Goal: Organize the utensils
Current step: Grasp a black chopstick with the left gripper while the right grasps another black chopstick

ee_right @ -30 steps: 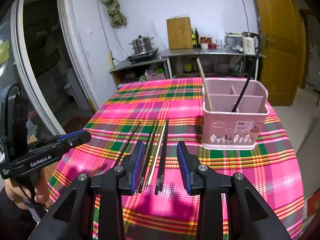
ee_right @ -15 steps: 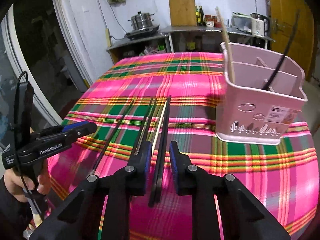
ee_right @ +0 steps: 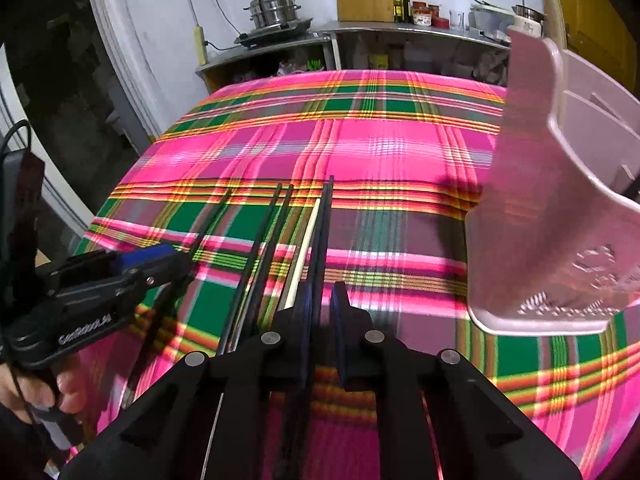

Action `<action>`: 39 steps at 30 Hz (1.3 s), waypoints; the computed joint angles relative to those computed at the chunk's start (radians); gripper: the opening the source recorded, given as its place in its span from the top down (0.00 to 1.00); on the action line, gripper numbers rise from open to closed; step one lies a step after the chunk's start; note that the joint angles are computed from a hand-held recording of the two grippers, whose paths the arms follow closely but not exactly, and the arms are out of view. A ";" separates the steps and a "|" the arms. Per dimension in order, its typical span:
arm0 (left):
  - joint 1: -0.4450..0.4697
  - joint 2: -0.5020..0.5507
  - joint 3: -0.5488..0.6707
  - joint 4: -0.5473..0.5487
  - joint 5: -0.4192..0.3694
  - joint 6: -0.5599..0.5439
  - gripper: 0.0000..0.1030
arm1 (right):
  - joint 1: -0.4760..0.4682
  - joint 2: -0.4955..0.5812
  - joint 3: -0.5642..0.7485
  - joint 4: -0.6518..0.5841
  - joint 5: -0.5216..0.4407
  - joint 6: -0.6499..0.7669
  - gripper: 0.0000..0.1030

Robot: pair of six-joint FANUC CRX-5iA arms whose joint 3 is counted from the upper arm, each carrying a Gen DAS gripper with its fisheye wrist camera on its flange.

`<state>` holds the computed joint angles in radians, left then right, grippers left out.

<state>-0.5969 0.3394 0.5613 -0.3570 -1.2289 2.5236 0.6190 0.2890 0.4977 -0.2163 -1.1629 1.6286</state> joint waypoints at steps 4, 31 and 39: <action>0.003 -0.008 -0.018 -0.001 0.019 0.006 0.73 | -0.002 0.033 0.029 -0.007 -0.015 0.005 0.90; 0.034 0.050 0.064 0.014 -0.031 -0.041 0.76 | 0.019 0.163 0.206 0.064 -0.099 -0.049 0.90; 0.034 0.070 0.100 0.005 -0.080 -0.047 0.94 | 0.017 0.174 0.223 0.054 -0.107 -0.054 0.93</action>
<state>-0.5625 0.4099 0.6614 -0.3522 -1.3089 2.4769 0.6355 0.4626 0.7208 -0.1618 -1.2699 1.5748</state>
